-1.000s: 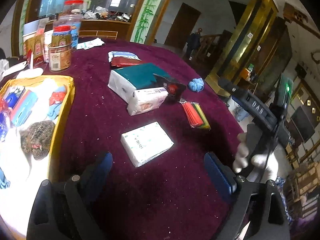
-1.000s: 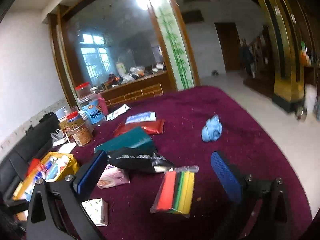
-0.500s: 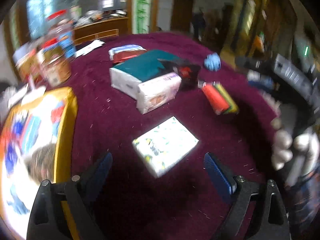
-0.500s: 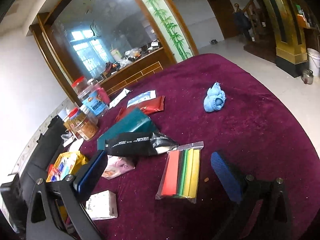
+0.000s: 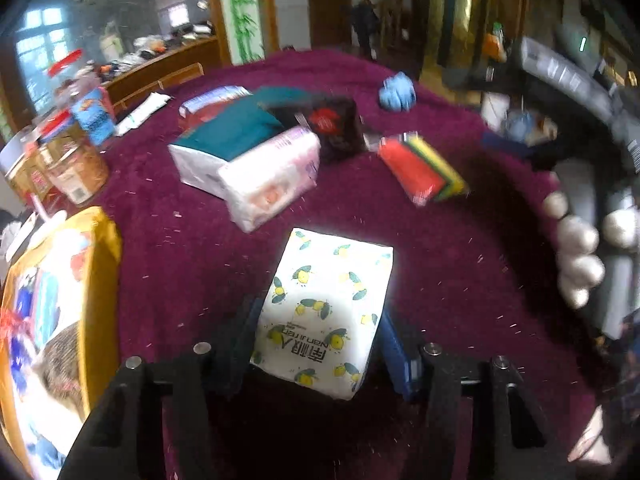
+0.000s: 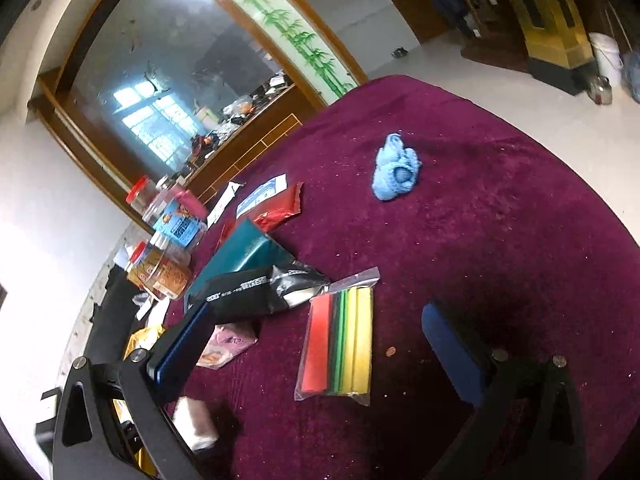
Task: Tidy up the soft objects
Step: 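Grasp the white lemon-print tissue pack with the left while the right grasps a pink tissue pack, then place both tissue packs into the tray and open both grippers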
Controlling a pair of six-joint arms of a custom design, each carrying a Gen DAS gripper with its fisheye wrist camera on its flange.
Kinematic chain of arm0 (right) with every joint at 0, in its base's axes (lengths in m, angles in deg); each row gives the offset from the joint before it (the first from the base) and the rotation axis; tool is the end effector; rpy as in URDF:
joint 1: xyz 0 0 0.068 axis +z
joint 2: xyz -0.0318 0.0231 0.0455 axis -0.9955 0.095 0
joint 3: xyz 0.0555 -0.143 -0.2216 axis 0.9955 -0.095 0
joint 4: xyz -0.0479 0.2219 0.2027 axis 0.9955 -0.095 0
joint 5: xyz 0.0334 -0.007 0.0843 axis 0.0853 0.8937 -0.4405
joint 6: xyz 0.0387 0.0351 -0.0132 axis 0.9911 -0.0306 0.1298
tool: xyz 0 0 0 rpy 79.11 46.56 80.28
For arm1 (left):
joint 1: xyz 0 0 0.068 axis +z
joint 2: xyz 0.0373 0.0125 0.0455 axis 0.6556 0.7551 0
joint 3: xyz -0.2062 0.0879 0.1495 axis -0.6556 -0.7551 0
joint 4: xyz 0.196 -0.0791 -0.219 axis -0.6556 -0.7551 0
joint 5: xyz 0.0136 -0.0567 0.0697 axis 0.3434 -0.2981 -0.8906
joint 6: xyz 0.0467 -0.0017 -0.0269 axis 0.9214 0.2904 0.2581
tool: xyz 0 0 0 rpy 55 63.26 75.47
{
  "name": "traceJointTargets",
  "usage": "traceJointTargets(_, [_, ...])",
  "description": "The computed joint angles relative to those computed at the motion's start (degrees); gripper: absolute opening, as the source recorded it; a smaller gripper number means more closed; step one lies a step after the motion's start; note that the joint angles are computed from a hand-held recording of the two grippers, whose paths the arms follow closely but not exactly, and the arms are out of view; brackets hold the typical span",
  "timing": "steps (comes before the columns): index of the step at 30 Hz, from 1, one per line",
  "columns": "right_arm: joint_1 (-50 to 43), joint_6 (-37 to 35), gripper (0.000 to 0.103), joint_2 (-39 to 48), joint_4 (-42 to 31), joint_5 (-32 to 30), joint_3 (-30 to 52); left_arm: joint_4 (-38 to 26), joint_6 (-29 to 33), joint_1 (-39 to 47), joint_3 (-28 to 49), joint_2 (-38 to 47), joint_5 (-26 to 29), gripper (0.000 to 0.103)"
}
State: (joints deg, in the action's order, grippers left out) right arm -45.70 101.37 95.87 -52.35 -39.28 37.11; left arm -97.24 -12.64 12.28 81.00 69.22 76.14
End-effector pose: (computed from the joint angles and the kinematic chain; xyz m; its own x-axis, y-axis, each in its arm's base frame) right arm 0.1453 0.0861 0.1191 -0.1979 0.7761 -0.5988 0.5469 0.5943 0.5896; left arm 0.3278 -0.1937 0.1010 -0.3003 0.7386 -0.6036 0.9177 0.3962 0.0282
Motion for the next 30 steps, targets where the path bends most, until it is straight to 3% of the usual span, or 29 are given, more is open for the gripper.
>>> traceJointTargets(10, [-2.4,-0.3,0.103,7.5,2.6,-3.6,1.4,-6.3,-4.0,13.6,-4.4,-11.7,16.7,0.06])
traceJointTargets(15, [-1.9,-2.2,0.103,12.3,5.1,-4.2,3.3,-9.6,-3.2,24.2,-1.8,-10.0,21.3,0.06])
traceJointTargets(18, [0.0,-5.9,0.103,20.2,9.4,-6.1,8.4,-10.5,-2.2,29.4,0.3,-7.6,22.7,0.061])
traceJointTargets(20, [0.0,-10.2,0.103,28.9,13.1,-10.6,14.6,-10.6,-1.8,31.8,1.4,-6.0,23.2,0.061])
traceJointTargets(23, [-2.3,-11.2,0.103,38.9,17.1,-17.4,22.1,-11.2,-1.9,34.6,3.2,-3.3,24.3,0.061])
traceJointTargets(27, [-5.9,-8.4,0.102,49.2,13.7,-20.9,32.8,-12.3,-1.8,37.4,5.7,0.1,25.1,0.061])
traceJointTargets(28, [-7.3,-6.9,0.099,52.4,12.0,-22.3,35.9,-12.6,-1.7,38.1,6.3,0.8,25.5,0.061])
traceJointTargets(30, [-9.1,-4.2,0.076,55.9,11.8,-24.2,38.3,-13.6,-1.2,39.6,7.4,1.8,26.2,0.061])
